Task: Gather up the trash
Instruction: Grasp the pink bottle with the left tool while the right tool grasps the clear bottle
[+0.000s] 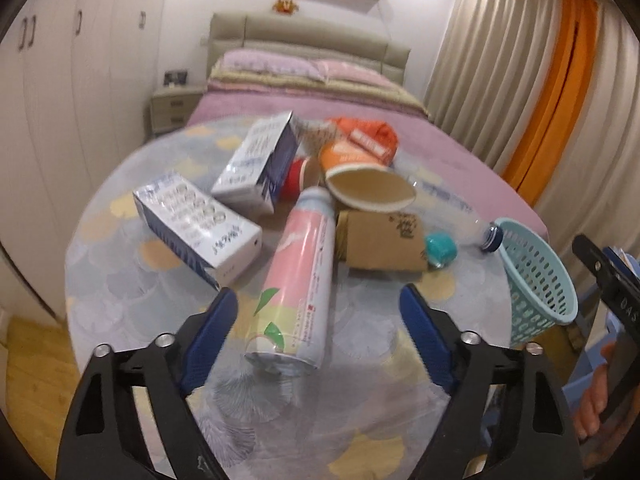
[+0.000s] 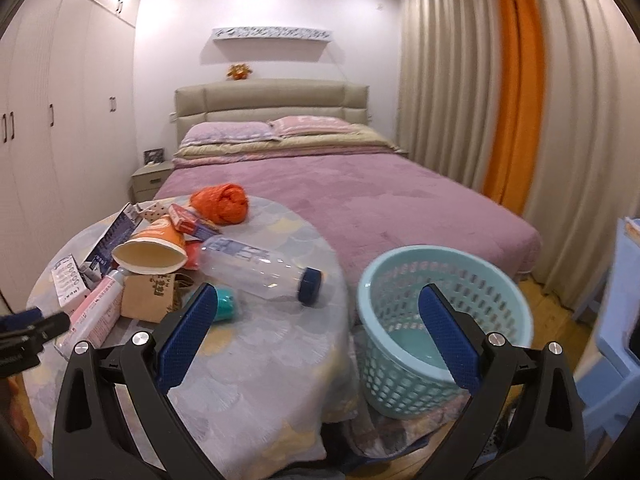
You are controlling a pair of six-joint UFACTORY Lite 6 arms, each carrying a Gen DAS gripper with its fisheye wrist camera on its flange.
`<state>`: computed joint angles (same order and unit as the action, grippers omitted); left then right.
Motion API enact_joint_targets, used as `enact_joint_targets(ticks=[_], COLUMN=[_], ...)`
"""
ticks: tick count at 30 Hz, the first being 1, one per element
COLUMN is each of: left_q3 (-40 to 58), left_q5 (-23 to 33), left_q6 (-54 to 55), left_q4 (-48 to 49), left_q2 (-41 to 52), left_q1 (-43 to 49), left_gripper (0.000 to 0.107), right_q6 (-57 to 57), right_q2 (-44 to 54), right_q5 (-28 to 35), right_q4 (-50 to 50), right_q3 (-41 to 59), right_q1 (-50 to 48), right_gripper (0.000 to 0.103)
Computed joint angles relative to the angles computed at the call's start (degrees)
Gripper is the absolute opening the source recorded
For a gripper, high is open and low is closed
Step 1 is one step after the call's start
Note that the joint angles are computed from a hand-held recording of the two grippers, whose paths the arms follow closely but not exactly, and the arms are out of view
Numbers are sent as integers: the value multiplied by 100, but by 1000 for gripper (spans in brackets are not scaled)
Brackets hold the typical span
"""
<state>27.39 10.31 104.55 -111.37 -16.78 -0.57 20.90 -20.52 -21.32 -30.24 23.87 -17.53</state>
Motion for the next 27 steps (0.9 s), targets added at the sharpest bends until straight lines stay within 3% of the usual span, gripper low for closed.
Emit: enact_joint_targets(ticks=[5, 16, 21, 27], left_q3=[574, 1484, 1793, 2091], left_q5=[198, 245, 231, 312], left_q6=[-1325, -2746, -3386, -3835], left_q4=[1443, 2973, 3641, 4079], left_q2=[836, 1983, 2327, 2612], left_q1=[218, 229, 244, 235], left_gripper=[69, 60, 51, 50], right_q6=[753, 2526, 4101, 6129], right_q2=[1413, 3675, 4538, 5385], right_q5=[10, 329, 547, 541], right_q4=[-902, -3238, -5113, -7480], right_q3=[1151, 3409, 4494, 5625], right_q1=[95, 375, 536, 701], right_gripper=[88, 87, 87, 87])
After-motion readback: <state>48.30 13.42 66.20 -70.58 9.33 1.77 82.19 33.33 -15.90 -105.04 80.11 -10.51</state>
